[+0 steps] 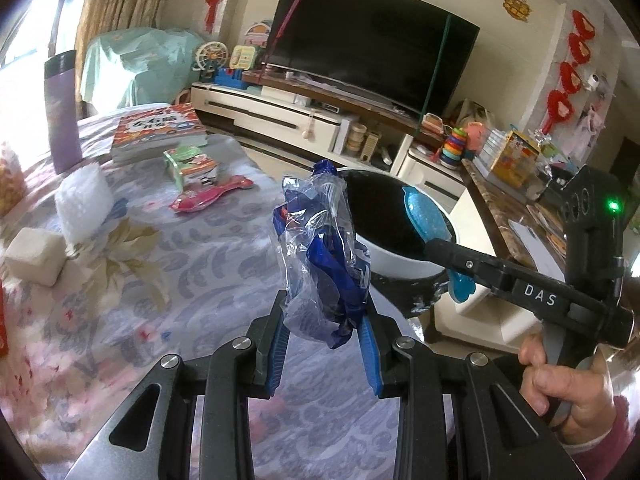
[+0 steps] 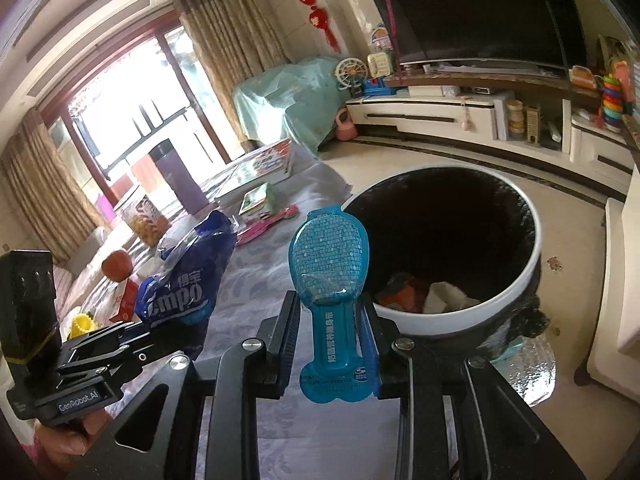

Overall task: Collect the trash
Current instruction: 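Carry the blue plastic bag and teal brush over the trash bin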

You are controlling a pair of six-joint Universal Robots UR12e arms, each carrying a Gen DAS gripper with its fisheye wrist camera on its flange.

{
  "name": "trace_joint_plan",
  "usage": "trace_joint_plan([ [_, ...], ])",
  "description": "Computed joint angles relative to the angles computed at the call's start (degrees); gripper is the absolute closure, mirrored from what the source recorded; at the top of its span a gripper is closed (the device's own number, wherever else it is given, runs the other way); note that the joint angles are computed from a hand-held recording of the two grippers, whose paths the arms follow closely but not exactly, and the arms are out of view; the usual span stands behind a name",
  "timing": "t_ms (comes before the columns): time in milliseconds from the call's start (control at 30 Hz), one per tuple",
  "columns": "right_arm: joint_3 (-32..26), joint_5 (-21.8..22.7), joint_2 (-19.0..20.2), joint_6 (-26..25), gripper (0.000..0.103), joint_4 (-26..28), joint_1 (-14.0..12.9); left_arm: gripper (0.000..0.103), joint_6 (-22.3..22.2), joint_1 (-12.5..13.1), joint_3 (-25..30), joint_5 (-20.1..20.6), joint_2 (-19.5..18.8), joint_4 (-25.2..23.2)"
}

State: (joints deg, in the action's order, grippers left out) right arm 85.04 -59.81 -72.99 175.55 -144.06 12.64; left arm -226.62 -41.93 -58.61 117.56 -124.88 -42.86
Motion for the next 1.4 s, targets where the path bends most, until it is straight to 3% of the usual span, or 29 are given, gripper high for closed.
trace_joint_plan([
  [1033, -2.9, -2.5, 2.3, 3.5, 0.075, -1.0, -2.6, 0.073, 7.6, 2.1, 16.1, -4.0, -9.2, -7.2],
  [1400, -4.6, -3.2, 3.7, 4.2, 0.075, -0.7, -3.0, 0.072, 8.4, 2.7, 20.3, -4.8, -11.7, -9.1],
])
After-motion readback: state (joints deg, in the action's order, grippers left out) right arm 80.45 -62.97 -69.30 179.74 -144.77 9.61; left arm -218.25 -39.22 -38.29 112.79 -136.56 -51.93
